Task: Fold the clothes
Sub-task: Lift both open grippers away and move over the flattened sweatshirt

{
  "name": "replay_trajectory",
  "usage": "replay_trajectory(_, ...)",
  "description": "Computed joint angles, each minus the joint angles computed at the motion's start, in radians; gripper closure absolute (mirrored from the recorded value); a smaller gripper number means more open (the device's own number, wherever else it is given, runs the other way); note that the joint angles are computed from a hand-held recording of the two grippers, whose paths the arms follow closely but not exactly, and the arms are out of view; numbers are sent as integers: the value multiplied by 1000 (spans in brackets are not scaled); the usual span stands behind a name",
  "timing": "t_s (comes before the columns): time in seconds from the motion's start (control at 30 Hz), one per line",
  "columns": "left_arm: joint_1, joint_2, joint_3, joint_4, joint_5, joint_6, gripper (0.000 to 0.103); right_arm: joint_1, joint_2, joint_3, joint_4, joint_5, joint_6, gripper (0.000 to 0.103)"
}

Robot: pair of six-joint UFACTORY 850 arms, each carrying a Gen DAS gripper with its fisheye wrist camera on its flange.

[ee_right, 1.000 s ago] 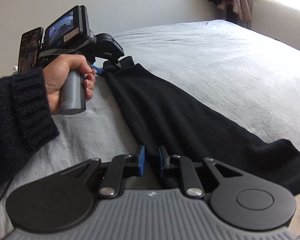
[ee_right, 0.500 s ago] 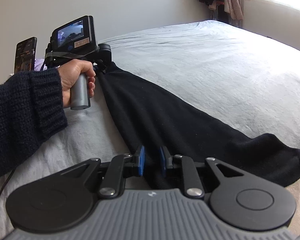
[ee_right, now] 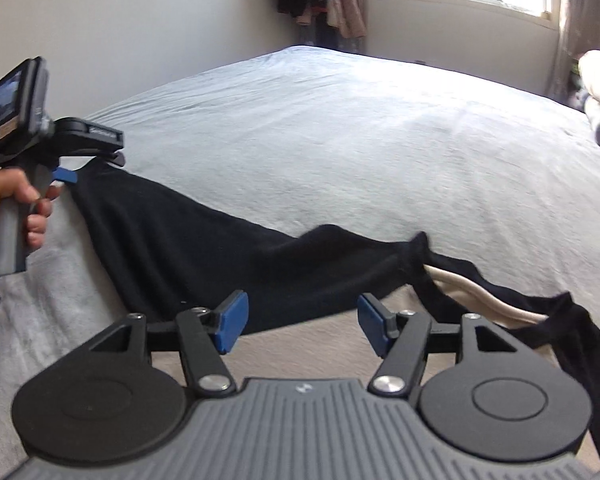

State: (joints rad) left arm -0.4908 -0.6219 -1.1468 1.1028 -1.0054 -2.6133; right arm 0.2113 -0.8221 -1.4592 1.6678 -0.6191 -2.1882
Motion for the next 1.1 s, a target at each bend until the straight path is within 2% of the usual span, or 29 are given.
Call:
replay_trajectory(0.13, -36, -15, -50, 33, 71, 77, 11, -29, 7, -3, -9, 58, 66, 32)
replay_trajectory(0.23, -69, -30, -89, 53, 115, 129, 8, -50, 17, 10, 14, 95, 49, 29)
replay_trajectory(0.33, -109, -46, -117, 105, 150, 148, 5, -77, 25, 27, 3, 122, 69, 22)
replay_trajectory(0.43, -154, -67, -148, 166, 186, 166, 2, -98, 40, 65, 38, 133, 25, 16)
replay_trajectory(0.57, -212, -85, -160, 242, 272, 142, 1, -130, 70, 137, 92, 119, -53, 6)
replay_trajectory(0.73, -287, -127, -173, 258, 345, 134, 1, -171, 117, 241, 119, 119, -151, 2)
replay_trajectory(0.93, -401, -164, -203, 166, 220, 264, 1, -234, 176, 381, 236, 66, -368, 0)
replay_trajectory(1.1, -446, -138, -174, 132, 219, 237, 1, -282, 221, 467, 263, 41, -441, 0)
